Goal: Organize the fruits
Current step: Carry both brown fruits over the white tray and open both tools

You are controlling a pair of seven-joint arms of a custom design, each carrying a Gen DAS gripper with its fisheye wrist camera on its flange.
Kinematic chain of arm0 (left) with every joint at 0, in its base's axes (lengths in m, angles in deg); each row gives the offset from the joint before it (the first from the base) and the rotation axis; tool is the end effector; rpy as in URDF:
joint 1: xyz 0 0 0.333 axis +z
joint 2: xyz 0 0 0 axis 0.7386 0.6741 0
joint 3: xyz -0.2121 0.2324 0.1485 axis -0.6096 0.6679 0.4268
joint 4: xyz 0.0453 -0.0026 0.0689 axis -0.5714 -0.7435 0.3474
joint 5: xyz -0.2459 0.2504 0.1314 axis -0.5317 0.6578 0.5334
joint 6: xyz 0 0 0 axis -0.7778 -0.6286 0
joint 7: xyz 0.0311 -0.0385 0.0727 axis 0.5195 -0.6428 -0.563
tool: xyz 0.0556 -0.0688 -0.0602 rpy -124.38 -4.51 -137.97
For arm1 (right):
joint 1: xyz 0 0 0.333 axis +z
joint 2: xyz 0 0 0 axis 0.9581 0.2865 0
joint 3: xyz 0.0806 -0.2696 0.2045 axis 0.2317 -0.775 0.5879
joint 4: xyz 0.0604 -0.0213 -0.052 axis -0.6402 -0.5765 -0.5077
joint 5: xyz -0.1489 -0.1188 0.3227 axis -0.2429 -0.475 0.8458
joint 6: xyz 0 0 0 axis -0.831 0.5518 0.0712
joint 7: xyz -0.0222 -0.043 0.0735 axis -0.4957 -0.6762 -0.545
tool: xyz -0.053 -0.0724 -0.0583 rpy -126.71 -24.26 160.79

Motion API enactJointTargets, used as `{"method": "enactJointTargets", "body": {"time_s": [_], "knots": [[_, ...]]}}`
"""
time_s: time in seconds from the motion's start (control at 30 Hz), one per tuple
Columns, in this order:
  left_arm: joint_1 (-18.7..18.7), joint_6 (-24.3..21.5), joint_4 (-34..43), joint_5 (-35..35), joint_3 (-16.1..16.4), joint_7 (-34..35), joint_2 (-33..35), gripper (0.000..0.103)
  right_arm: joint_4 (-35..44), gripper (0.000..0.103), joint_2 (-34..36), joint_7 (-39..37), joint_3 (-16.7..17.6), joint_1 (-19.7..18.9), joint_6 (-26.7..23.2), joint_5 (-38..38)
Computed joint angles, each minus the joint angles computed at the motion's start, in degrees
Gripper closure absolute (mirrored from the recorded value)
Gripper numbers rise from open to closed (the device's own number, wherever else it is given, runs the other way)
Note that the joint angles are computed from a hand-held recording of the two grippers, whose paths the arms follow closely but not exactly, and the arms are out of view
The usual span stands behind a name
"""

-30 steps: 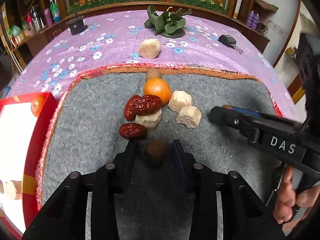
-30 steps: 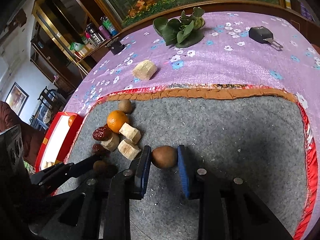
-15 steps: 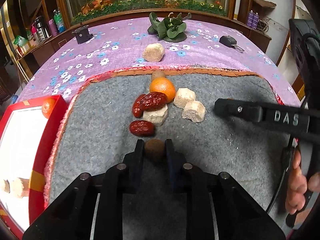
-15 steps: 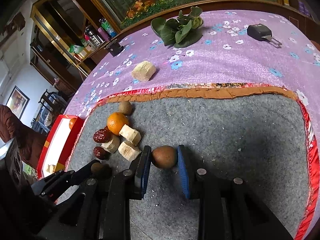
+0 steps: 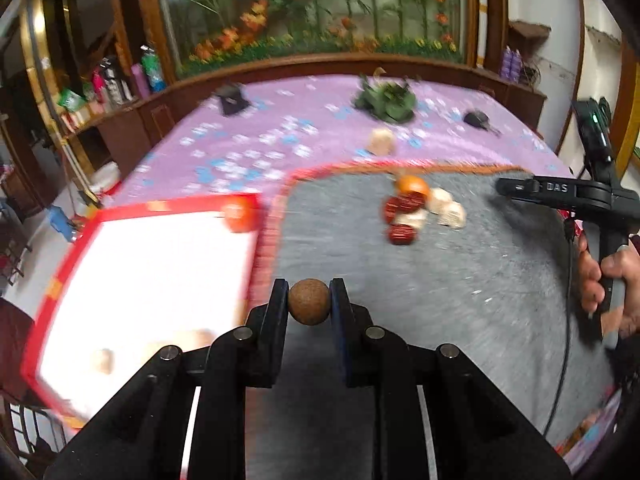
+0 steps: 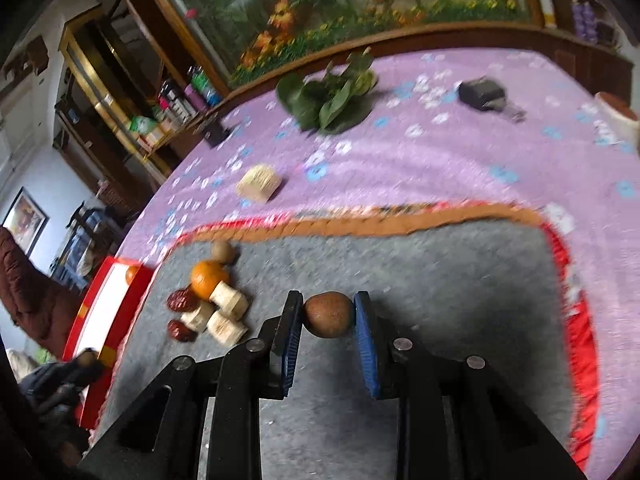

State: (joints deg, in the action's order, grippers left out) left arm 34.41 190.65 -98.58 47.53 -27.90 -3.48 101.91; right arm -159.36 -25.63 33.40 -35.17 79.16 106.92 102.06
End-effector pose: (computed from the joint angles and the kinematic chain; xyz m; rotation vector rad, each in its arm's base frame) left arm 0.6471 -0.2478 0.3023 -1.2440 2.2267 -0.8651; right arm 0.6128 0.0552 0.2966 -1.3262 2.0589 -0.4912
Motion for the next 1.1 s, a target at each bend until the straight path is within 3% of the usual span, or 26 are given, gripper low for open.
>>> {"method": "enactJointTargets", "body": {"time_s": [0.07, 0.17, 0.3, 0.37, 0.47, 0.53, 0.6, 0.67, 0.83, 0.9, 0.93, 0.97, 1.03, 1.1], "knots": [[1.1, 3.1, -2.4, 0.0, 1.9, 0.1, -1.3, 0.085, -0.6, 0.076, -0.7, -0.4, -6.3, 7.4, 1.0, 4.6], [0.4, 6.3, -4.4, -2.1, 7.1, 0.3, -1.9, 0.085, 0.2, 0.076, -1.9, -0.8, -6.7, 10.9, 1.1, 6.8], [-1.1, 9.7, -4.4, -7.4, 12.5, 1.3, -0.4, 0.085, 7.5, 0.076, 0.4, -1.5, 0.7, 9.0, -1.3, 2.0], [-2.3, 11.1, -4.5, -10.1, 14.7, 2.6, 0.4, 0.085, 13.8, 0.077, 3.5, -2.4, 2.9, 9.7, -4.9, -0.4], [0.0, 11.3, -4.3, -11.1, 13.1, 4.0, 1.2, 0.085, 22.2, 0.077, 9.2, -3.8, 8.8, 8.1, -8.0, -2.8], [0.7, 11.3, -4.3, -11.6, 12.7, 4.7, 1.6, 0.085, 27.5, 0.077, 12.8, -4.3, 10.2, 8.8, -10.3, -3.2], [-0.3, 11.6, -4.6, -12.7, 13.9, 5.8, 1.8, 0.085, 31.5, 0.077, 15.0, -4.6, 8.3, 11.5, -12.9, -3.2], [-2.2, 10.3, -3.6, -14.0, 15.7, 7.5, 2.6, 0.085, 36.2, 0.077, 17.6, -3.6, 4.2, 15.5, -16.4, -3.3], [-5.4, 7.5, -2.0, -17.0, 18.6, 8.1, 3.5, 0.085, 45.4, 0.076, 22.9, -0.5, -1.8, 20.4, -24.3, -5.0], [-6.1, 6.9, -1.7, -17.2, 19.3, 7.8, 3.5, 0.080, 48.0, 0.073, 24.3, -0.2, -1.1, 19.8, -26.7, -5.4], [-7.2, 7.0, -1.7, -17.8, 20.3, 7.5, 3.6, 0.071, 47.3, 0.073, 24.0, -0.9, 0.4, 18.8, -26.1, -5.1], [-8.4, 7.4, -1.9, -18.5, 21.5, 7.2, 3.6, 0.056, 45.9, 0.073, 23.4, -2.3, 2.0, 17.3, -24.8, -4.7], [-10.6, 9.3, -2.5, -20.0, 23.5, 7.2, 3.6, 0.042, 41.4, 0.069, 20.8, -4.1, 3.4, 16.0, -20.4, -3.8], [-10.8, 11.0, -3.0, -20.6, 23.0, 8.1, 3.1, 0.041, 35.9, 0.067, 17.6, -5.7, 5.0, 13.7, -15.7, -2.5]]}}
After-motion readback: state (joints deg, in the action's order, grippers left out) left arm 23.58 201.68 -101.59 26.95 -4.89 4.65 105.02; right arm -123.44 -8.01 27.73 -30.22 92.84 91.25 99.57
